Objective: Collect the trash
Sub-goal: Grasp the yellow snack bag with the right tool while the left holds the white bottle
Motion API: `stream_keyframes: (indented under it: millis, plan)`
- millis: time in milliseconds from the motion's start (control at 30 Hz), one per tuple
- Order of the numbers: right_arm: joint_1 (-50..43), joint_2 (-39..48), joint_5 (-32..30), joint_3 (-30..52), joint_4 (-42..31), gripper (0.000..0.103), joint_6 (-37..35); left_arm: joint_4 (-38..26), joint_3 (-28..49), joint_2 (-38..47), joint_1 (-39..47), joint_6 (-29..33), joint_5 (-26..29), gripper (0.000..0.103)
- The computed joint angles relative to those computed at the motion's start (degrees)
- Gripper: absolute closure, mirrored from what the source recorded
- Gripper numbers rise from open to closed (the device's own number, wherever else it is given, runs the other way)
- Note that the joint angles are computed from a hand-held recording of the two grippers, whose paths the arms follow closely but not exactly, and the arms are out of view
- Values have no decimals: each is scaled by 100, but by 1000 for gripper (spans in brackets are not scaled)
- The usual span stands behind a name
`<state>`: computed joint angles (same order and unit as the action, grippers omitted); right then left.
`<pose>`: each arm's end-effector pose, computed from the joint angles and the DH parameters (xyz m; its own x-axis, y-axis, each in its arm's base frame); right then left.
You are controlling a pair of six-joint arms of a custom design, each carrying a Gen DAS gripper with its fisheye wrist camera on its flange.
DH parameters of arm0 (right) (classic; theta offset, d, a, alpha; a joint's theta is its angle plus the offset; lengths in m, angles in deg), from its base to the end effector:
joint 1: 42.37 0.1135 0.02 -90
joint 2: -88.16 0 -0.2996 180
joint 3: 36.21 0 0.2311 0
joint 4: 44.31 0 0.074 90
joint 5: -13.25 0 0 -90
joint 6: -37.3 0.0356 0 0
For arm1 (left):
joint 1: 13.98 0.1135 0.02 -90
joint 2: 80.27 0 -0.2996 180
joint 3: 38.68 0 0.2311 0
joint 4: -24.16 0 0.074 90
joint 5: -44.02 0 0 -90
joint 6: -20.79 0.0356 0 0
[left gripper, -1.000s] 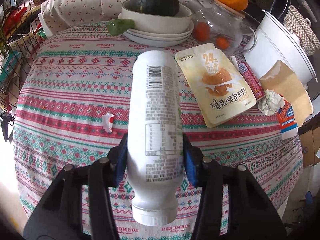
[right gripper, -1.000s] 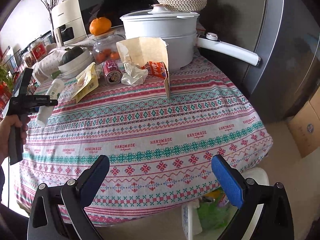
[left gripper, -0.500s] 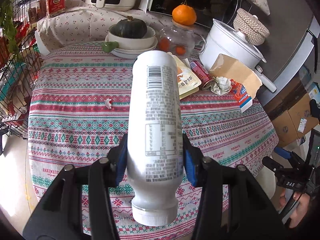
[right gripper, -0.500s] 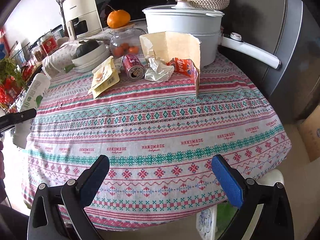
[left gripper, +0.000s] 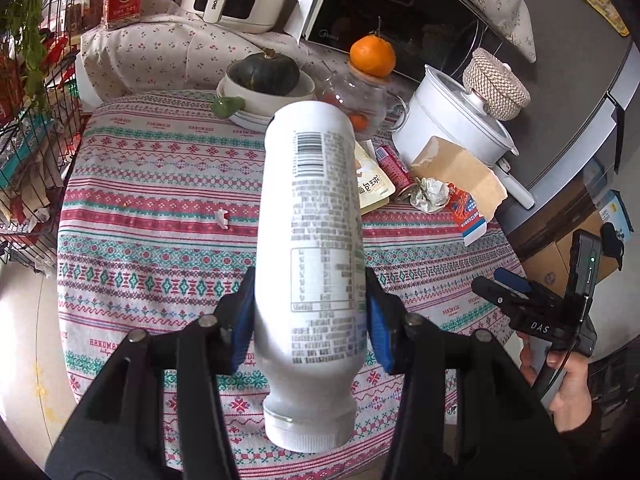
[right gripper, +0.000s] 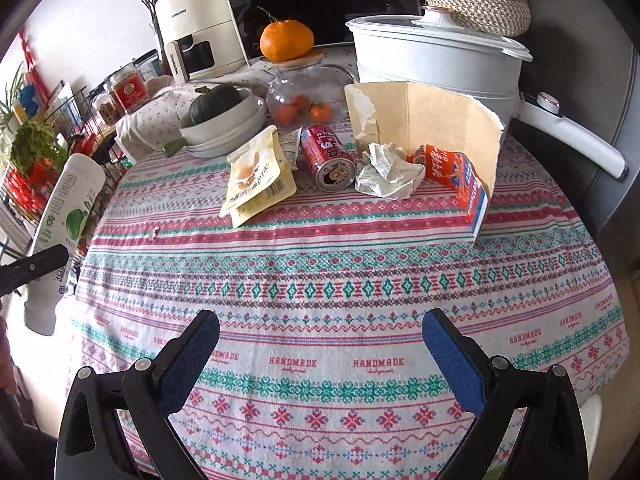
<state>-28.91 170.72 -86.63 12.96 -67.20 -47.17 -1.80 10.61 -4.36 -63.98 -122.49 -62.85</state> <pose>0.2268 0.0606 0.1927 -0.8362 -0.1025 -0.5388 -0.2425 0.9502 0.1956 0.1489 -0.1614 0.2147 -0.8020 -0.2376 -0.5481 -0.0387 0.9362 -0.3493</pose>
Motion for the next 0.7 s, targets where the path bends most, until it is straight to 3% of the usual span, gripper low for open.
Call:
stream_keyframes:
  millis: [167,267,500,633,700]
  plan:
    - [69,949,-531,518,570,21,296,14,-38,-62,36,3,-37,53]
    - [302,1650,-850,943,882,24,619,47,-39,-86,109,22,16,53]
    - [499,3030,-582,1905,1301,24,1240,108,-43,23,220,93,198,53]
    - [455,3597,-774,2339,1387,24,1552,87,-20,-2,236,152,209,52]
    - [451,3812,-917,2442,1536,37,1699,111,-12,28,255,157,242,52]
